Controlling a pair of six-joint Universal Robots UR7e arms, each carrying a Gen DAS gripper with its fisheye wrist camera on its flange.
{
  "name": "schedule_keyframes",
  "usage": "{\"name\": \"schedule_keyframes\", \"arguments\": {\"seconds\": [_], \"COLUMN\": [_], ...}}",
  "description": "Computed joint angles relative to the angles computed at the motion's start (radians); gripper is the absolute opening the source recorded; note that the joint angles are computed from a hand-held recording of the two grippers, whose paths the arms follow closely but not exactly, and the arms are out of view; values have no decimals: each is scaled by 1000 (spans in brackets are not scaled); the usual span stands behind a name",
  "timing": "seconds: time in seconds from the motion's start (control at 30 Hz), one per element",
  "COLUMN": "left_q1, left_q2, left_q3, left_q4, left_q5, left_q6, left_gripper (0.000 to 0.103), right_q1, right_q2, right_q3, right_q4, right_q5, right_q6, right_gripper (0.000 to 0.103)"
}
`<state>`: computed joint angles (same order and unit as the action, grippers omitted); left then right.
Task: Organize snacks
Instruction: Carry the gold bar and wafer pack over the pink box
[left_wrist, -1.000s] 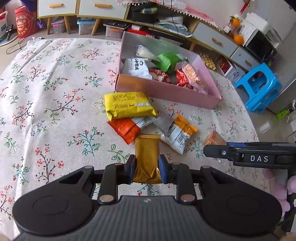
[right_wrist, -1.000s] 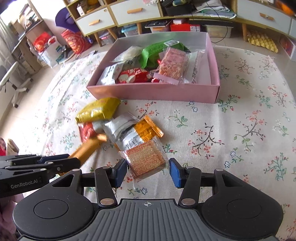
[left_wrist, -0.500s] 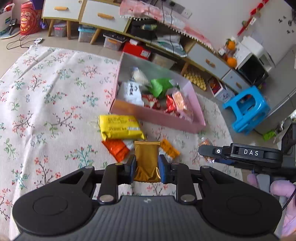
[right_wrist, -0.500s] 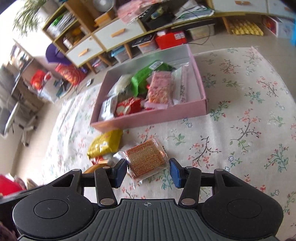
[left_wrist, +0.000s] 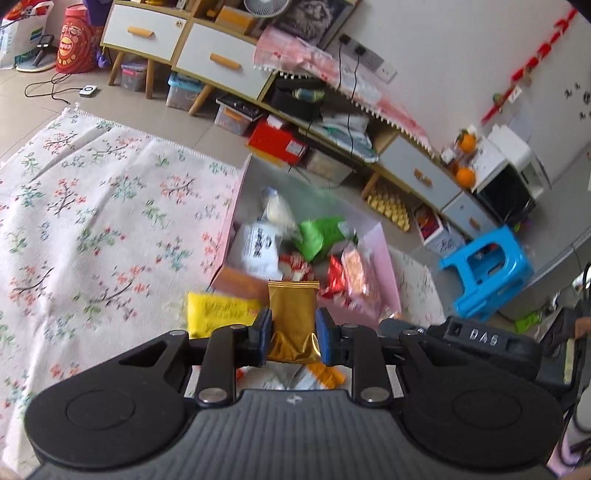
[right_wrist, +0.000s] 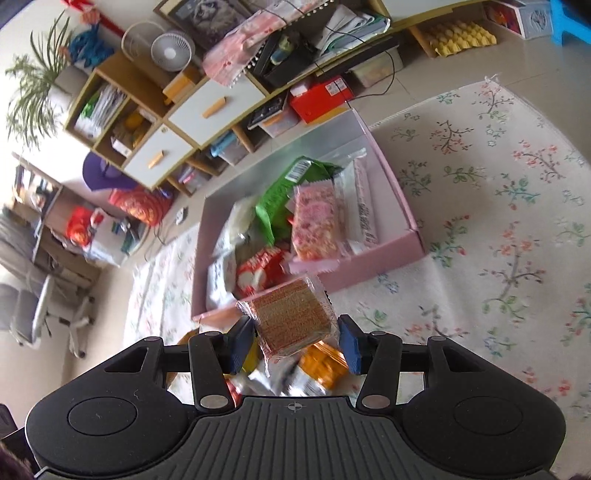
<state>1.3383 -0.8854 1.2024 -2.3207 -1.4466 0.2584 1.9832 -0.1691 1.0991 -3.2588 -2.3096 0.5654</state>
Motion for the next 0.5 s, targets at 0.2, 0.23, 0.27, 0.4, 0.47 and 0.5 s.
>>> {"name": "schedule_keyframes", "arguments": {"seconds": [0.2, 0.23, 0.27, 0.4, 0.47, 0.5], "left_q1": [5, 6, 5, -3, -4, -3], "left_q2": [55, 67, 80, 128, 145, 151], "left_q3": [-40, -48, -62, -118, -134, -137], "left_q4": [-43, -48, -43, -34, -48, -57], "left_q5": [-45, -51, -51, -33, -33, -35], "left_q6": [-54, -73, -87, -100, -96, -92], "left_gripper": [23, 23, 23, 23, 23, 23], "right_q1": [-8, -9, -11, -20, -24, -26], "right_q2": [50, 60, 69, 81, 91, 98], "right_q3": [-92, -108, -122, -169, -195, -205], "right_q4": [12, 14, 14, 65, 53, 42], "right_q5": [10, 12, 17, 14, 10, 11], "right_q6": [-11, -16, -24, 3, -12, -26], "right_gripper": [49, 49, 49, 49, 49, 49]}}
